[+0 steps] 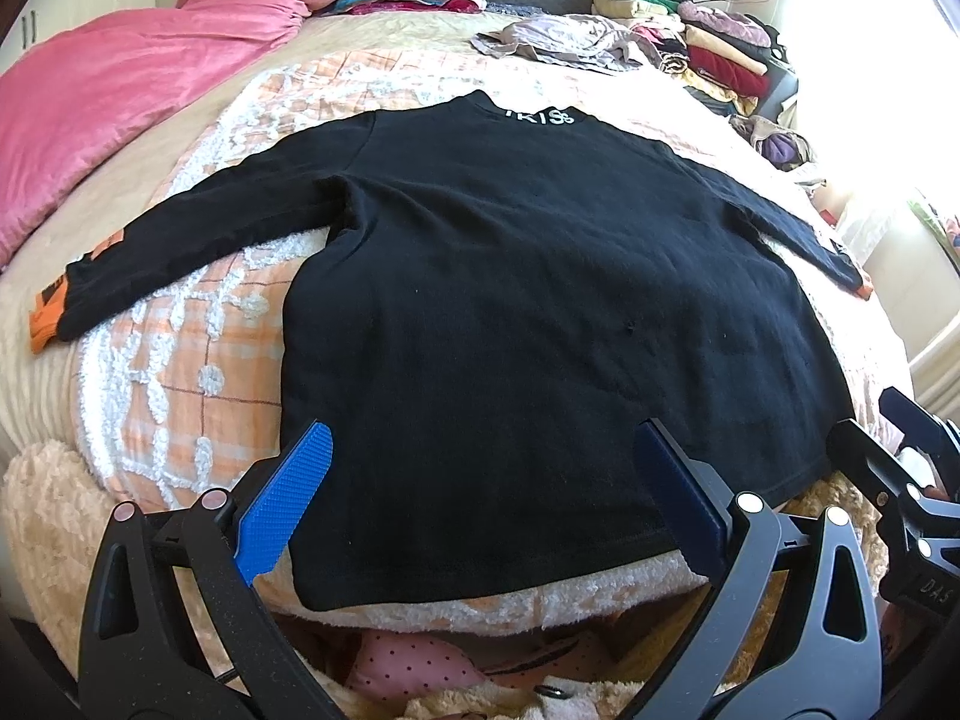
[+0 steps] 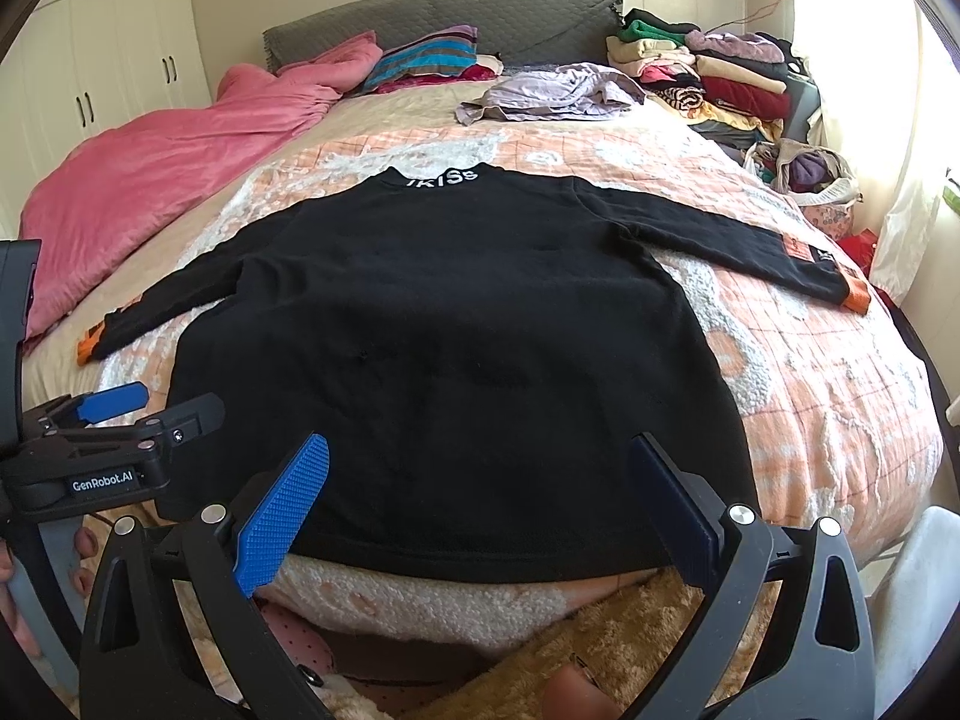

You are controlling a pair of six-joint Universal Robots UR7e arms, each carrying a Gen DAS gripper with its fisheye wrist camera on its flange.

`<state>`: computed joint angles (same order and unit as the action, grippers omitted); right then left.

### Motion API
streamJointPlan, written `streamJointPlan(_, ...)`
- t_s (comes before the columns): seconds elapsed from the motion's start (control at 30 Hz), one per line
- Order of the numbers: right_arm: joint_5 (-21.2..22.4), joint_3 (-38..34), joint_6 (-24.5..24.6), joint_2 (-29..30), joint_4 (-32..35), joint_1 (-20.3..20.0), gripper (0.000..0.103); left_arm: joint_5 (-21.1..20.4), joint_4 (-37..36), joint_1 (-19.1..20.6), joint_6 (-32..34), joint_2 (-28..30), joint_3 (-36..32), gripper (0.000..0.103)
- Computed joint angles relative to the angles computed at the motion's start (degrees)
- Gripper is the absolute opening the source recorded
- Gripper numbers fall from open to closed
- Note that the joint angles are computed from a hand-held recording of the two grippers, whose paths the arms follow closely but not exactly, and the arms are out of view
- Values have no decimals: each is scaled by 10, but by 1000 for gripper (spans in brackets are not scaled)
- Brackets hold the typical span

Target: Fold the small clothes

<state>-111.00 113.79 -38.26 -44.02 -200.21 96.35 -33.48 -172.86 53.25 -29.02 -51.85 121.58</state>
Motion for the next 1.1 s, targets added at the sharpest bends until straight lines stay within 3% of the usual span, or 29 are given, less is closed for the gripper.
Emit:
streamJointPlan(0.63, 6, -120, 17, 37, 91, 22, 99, -23, 15, 45, 51, -8, -67, 95)
streamJointPlan(1.1, 2, -249, 28, 85, 145, 25, 99, -8, 36, 80, 89, 15, -164, 95)
